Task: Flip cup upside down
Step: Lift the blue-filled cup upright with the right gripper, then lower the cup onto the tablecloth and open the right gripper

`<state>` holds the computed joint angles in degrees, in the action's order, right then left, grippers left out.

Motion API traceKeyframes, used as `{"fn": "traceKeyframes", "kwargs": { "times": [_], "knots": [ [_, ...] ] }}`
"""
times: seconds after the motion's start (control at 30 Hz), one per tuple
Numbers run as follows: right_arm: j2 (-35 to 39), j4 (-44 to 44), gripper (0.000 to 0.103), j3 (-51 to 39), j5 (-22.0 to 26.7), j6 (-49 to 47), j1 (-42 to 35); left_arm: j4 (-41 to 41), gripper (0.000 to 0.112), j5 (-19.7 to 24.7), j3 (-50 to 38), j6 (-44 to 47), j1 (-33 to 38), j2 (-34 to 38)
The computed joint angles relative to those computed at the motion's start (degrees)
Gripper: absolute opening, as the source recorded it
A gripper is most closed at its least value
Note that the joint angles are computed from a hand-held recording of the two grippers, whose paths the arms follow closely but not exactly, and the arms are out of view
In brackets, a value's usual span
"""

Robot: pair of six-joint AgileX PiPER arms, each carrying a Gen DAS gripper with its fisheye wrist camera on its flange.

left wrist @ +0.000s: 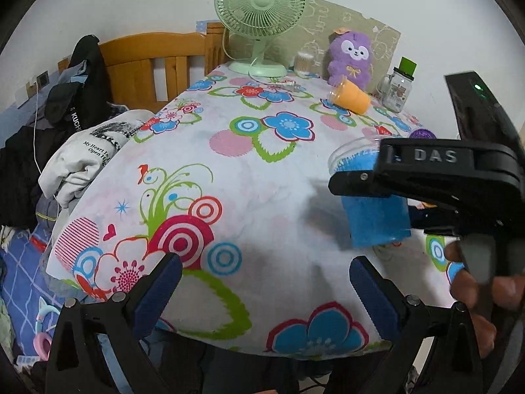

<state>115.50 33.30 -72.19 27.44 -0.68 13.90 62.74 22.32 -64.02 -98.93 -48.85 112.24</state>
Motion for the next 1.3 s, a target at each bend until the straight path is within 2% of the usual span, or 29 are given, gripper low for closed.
{"fn": "traceKeyframes", "kwargs": {
  "times": [0.1,0.2,0.4,0.5,0.63,0.8,0.97,1.13,1.3],
  "knots": [
    [-0.1,-3.4,0.089,-0.4,-0.8,1.9,0.5,-0.5,0.103,0.0,-0.3,0.6,-0.2,0.0],
    [-1.3,-5.8,0.092,0.1,-2.0,1.9,0.9,0.1,0.103,0.7,-0.9,0.6,-0.7,-0.1],
    [-5.2,7.9,0.092,4.3,-3.5,-13.9,-2.2,-2.6,0.103,0.4,-3.1,4.1,-0.6,0.4],
    [-11.0,11.1,0.093,9.7,-8.2,-19.1,-3.3,-3.0,0.103,0.9,-5.5,5.7,-0.9,1.0],
    [-17.9,9.5,0.095,15.6,-14.1,-19.3,-4.6,-6.4,0.103,0.1,-9.8,10.4,-0.8,3.0],
    [-24.0,6.1,0.097,22.0,-19.1,-17.5,-6.8,-14.3,0.103,0.4,-16.8,19.0,-0.5,7.2],
    [-25.0,20.0,0.097,25.3,-19.0,-31.7,-10.6,-20.3,0.103,3.2,-24.0,26.6,-0.6,12.6],
    [-24.4,28.1,0.097,26.7,-19.2,-40.5,-12.2,-24.0,0.103,3.5,-26.4,30.1,-0.3,15.9],
    [-23.7,31.7,0.097,26.4,-18.4,-44.8,-12.7,-24.9,0.094,2.3,-26.3,30.9,-0.2,16.7]
  ]
}}
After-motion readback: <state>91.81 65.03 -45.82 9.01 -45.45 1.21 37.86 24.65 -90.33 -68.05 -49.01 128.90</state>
